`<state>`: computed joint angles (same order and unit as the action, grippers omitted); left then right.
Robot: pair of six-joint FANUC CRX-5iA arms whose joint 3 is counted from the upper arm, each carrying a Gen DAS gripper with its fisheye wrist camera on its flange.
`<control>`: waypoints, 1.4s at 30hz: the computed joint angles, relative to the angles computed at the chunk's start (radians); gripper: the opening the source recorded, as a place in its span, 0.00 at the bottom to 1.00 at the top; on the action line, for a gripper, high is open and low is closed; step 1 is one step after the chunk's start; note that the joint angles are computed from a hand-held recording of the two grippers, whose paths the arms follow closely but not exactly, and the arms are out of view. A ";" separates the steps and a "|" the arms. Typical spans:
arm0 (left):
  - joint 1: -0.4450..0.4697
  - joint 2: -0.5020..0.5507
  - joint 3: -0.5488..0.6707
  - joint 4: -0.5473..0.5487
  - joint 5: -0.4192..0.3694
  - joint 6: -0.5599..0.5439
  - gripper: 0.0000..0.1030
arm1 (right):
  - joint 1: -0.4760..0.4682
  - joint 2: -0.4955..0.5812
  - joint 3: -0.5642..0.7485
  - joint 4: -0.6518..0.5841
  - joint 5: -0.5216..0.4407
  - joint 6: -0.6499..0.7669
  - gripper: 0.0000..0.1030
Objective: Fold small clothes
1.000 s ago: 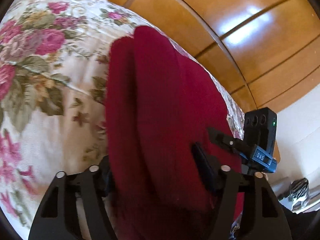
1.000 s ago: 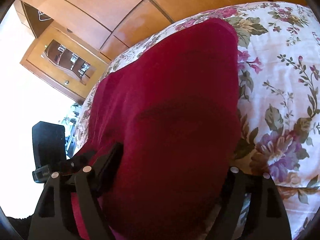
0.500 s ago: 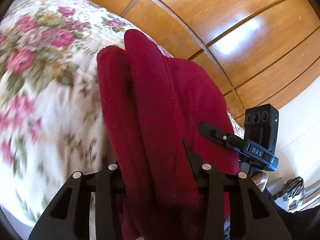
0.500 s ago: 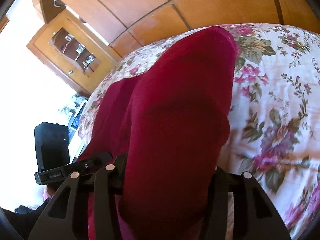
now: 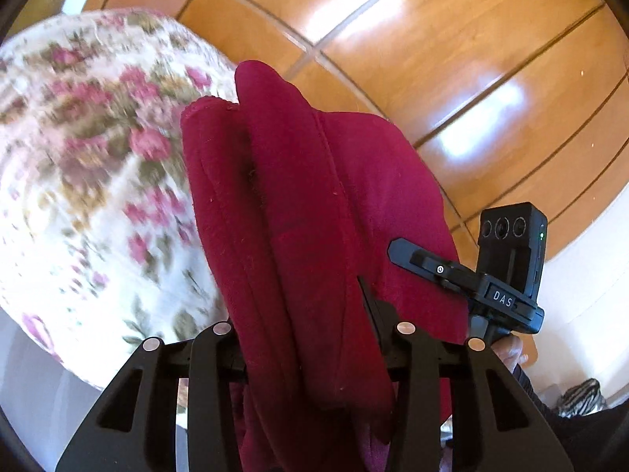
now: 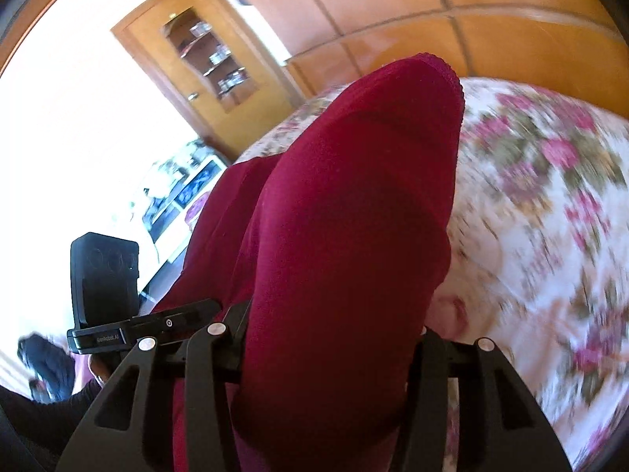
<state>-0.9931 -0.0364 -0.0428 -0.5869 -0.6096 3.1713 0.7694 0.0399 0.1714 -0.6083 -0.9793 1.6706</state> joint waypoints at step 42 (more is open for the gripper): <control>0.000 0.260 0.411 -0.100 -0.851 -0.034 0.51 | 0.267 0.117 -0.121 0.642 0.236 -0.304 0.49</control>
<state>-0.9935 0.2239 0.3682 -0.6870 -1.4609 3.1373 1.0362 0.1571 0.0501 0.0339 -0.7434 1.3663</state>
